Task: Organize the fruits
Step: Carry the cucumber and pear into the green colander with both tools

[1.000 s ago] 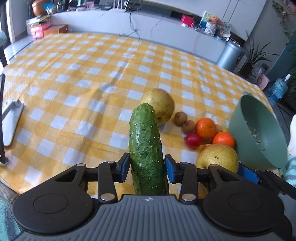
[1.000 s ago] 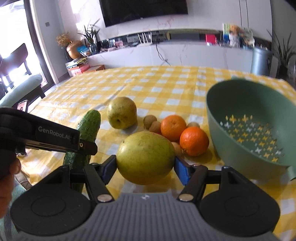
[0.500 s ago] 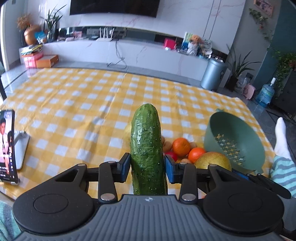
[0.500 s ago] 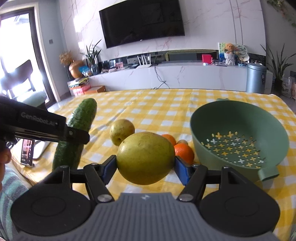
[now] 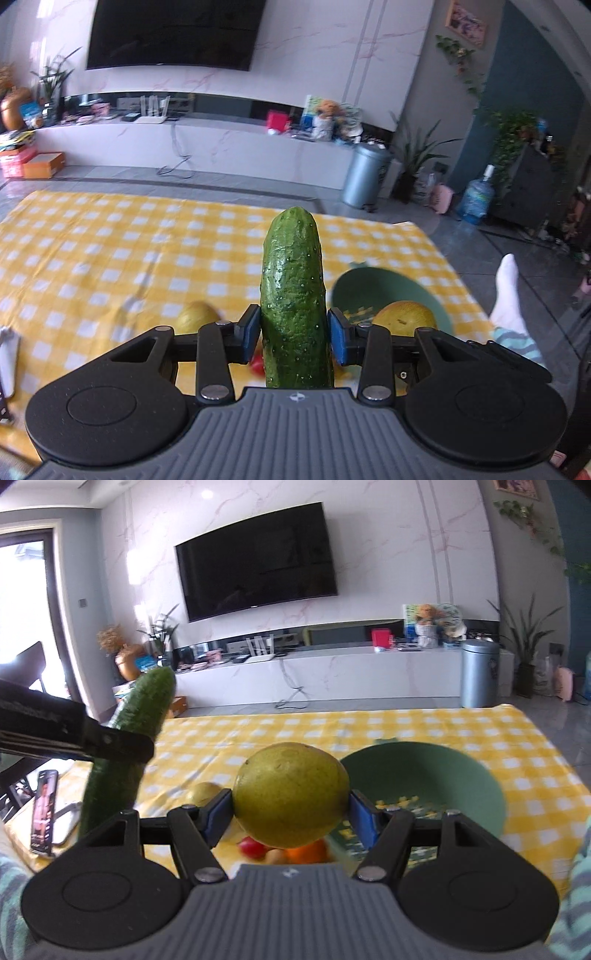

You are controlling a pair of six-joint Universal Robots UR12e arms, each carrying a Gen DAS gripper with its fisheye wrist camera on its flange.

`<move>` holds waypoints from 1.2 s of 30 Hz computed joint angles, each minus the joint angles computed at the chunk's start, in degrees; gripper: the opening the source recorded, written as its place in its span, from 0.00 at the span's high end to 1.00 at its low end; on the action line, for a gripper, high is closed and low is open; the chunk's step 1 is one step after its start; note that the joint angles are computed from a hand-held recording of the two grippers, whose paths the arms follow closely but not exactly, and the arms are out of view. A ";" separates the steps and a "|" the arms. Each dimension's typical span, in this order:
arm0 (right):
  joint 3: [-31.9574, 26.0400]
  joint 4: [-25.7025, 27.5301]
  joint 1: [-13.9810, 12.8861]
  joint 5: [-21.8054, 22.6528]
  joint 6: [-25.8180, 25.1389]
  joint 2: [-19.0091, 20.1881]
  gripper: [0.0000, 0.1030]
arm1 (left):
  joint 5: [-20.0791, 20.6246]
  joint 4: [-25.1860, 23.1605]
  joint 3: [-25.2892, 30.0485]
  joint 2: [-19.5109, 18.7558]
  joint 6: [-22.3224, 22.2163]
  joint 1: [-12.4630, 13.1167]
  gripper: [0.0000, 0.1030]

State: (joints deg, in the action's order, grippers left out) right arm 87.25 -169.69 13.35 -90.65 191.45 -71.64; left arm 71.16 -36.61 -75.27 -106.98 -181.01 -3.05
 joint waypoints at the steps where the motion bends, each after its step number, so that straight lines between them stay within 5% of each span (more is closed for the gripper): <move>1: -0.13 0.33 -0.28 -0.30 -0.43 -0.05 0.38 | -0.50 -0.21 0.57 -0.43 0.37 -0.14 0.58; 11: -3.82 7.69 -4.10 -0.41 -4.40 1.06 0.38 | -6.47 -4.88 8.96 -6.51 2.43 -2.58 0.58; 16: -5.36 15.48 -6.65 3.19 -2.94 1.50 0.38 | -8.50 -13.30 15.37 -11.19 4.49 -3.75 0.58; 28: -13.07 31.31 -6.14 1.96 -10.56 5.93 0.38 | -6.92 -29.44 26.29 -18.70 8.10 -5.09 0.58; 36: -14.62 35.71 -5.74 0.18 -11.85 7.03 0.38 | -5.81 -32.09 27.95 -20.35 9.72 -5.50 0.58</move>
